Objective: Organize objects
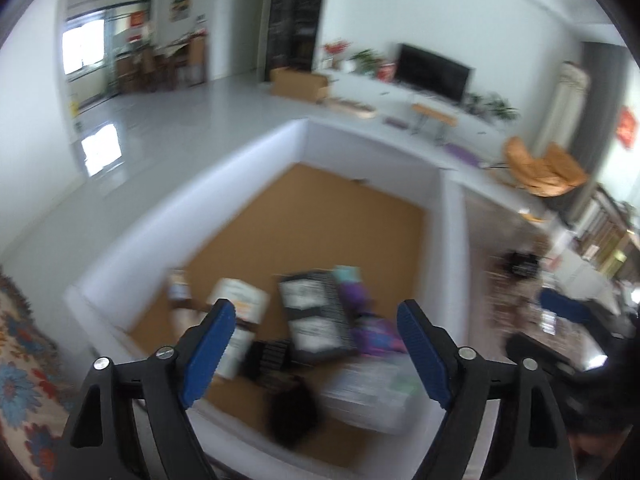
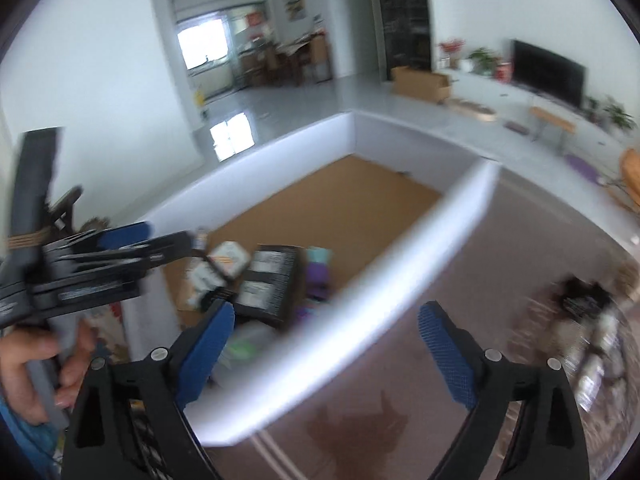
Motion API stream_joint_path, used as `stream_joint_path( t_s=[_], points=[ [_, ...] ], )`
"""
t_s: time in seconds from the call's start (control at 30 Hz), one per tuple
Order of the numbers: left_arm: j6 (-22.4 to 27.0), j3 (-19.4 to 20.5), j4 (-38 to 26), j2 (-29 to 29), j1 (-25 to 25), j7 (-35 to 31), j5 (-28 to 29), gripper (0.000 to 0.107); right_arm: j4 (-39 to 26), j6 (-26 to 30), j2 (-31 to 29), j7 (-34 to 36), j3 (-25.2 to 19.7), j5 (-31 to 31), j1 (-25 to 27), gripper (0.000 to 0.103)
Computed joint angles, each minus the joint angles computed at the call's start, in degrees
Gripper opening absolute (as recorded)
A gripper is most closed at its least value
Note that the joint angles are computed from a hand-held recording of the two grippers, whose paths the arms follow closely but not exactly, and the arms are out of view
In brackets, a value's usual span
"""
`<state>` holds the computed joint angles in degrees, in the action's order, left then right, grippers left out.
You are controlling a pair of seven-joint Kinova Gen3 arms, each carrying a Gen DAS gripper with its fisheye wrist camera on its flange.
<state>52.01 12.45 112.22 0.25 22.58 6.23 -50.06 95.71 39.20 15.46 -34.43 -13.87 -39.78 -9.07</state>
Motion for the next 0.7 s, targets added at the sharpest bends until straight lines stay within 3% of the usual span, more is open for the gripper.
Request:
stream_joint_path(
  t_s=[0.1,0.2,0.43,0.6,0.7],
  points=[
    [1.63,3.73,-3.2,3.17,5.42,5.24,-4.56,0.1,3.97,-2.79,-1.43,2.13,1.93,-1.98,3.96,0.094],
    [1.75,4.01,-6.17,6.87,10.0,6.45,-5.88,0.103,8.32,-6.78,-1.14,3.84,4.08,-2.85,7.98,0.094],
    [-0.78,1.41,-12.95,18.86,14.87,1.86,-2.2,0.103,13.15,-11.93,1.1,3.64,7.38,2.04,16.84,0.094],
    [-1.06,-1.02,-16.64,24.36,16.5,-2.59,1.36,0.103,14.57,-14.87,2.87,6.56,5.43,2.27,23.91,0.094],
    [-1.75,-2.94,-17.83,26.14,17.44,-4.16,2.8,0.103,15.05,-16.16,3.54,5.65,4.98,3.4,24.76,0.094]
  ],
)
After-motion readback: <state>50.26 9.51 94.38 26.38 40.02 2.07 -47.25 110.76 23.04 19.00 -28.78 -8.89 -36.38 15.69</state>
